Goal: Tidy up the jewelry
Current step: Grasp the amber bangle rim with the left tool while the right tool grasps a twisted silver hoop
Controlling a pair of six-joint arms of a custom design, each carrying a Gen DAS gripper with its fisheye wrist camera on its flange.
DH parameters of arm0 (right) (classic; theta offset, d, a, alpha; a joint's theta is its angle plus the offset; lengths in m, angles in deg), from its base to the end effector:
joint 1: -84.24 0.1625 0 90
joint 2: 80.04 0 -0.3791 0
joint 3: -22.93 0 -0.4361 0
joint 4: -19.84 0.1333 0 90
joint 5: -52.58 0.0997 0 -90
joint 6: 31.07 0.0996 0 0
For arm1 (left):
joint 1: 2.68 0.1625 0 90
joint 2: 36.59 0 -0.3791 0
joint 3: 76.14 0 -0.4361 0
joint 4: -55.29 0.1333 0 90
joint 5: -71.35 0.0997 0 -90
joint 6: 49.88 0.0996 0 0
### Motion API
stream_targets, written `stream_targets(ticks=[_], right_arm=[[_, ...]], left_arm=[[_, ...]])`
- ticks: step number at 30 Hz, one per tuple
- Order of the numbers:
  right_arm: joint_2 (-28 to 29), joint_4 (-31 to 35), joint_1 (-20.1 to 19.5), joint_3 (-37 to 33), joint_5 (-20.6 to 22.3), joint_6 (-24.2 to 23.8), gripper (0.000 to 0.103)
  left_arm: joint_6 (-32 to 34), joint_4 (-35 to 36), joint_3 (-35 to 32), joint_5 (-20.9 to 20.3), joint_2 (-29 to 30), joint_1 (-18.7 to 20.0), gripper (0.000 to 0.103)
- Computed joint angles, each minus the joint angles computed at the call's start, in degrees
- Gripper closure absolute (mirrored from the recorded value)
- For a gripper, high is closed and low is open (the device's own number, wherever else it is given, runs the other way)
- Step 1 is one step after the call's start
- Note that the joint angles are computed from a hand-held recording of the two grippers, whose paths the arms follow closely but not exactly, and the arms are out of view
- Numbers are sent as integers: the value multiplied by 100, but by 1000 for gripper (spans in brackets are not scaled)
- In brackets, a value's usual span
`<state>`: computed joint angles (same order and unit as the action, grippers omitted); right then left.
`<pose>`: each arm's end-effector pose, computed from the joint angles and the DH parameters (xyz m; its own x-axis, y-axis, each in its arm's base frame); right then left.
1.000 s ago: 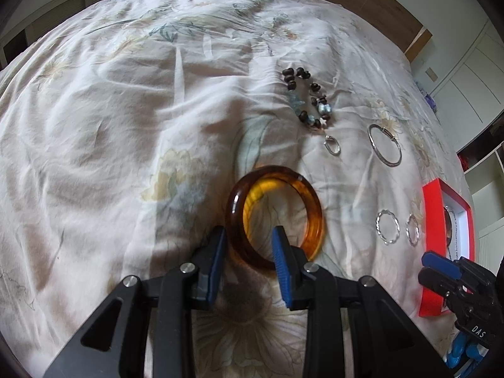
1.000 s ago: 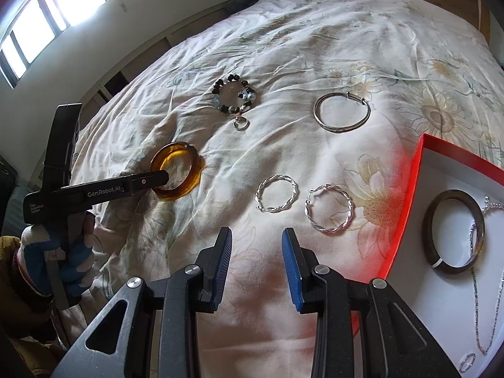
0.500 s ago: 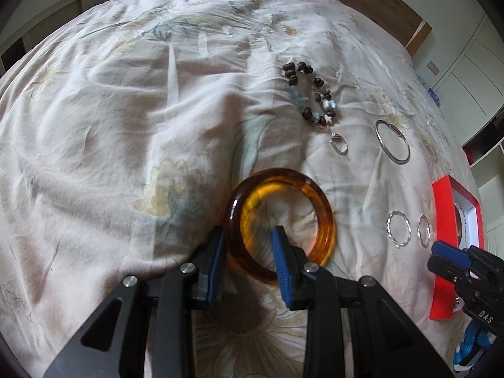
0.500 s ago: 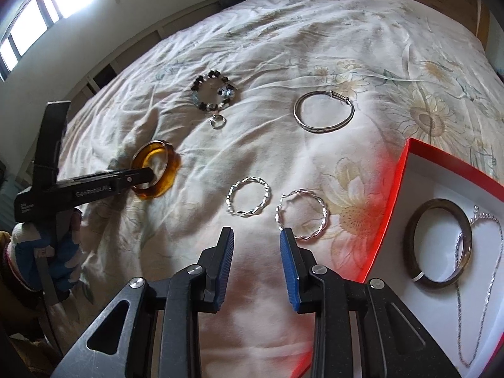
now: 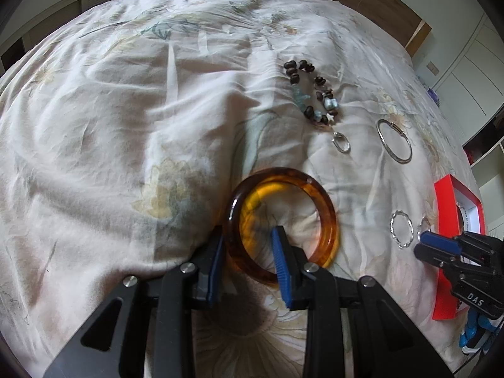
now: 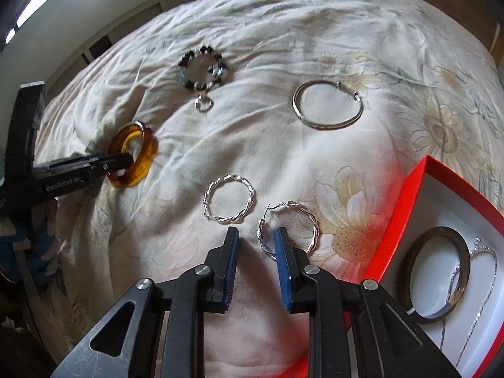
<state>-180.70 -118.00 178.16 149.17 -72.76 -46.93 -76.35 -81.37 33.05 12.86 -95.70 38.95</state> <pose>0.1060 -0.4401 0.3093 -0.7800 -0.0957 0.6185 -0.2874 0.9327 -0.2181 -0.3021 -0.5165 0.0627 -0.8187 0.2934 -0.4936 0.4258 0.8869 -0.1791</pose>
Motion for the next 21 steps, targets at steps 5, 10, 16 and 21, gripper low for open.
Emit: stream_targets(ticks=[5, 10, 16, 21], right_arm=[[203, 269, 24, -121, -197, 73, 87], [198, 316, 44, -104, -174, 126, 98], [-219, 319, 97, 116, 249, 398, 99], [-624, 281, 255, 407, 585, 669, 99]], left_arm=[[12, -21, 3, 24, 20, 2, 74], [82, -67, -31, 69, 84, 8, 78], [55, -92, -37, 7, 36, 19, 91], [-9, 12, 38, -43, -139, -54, 93]])
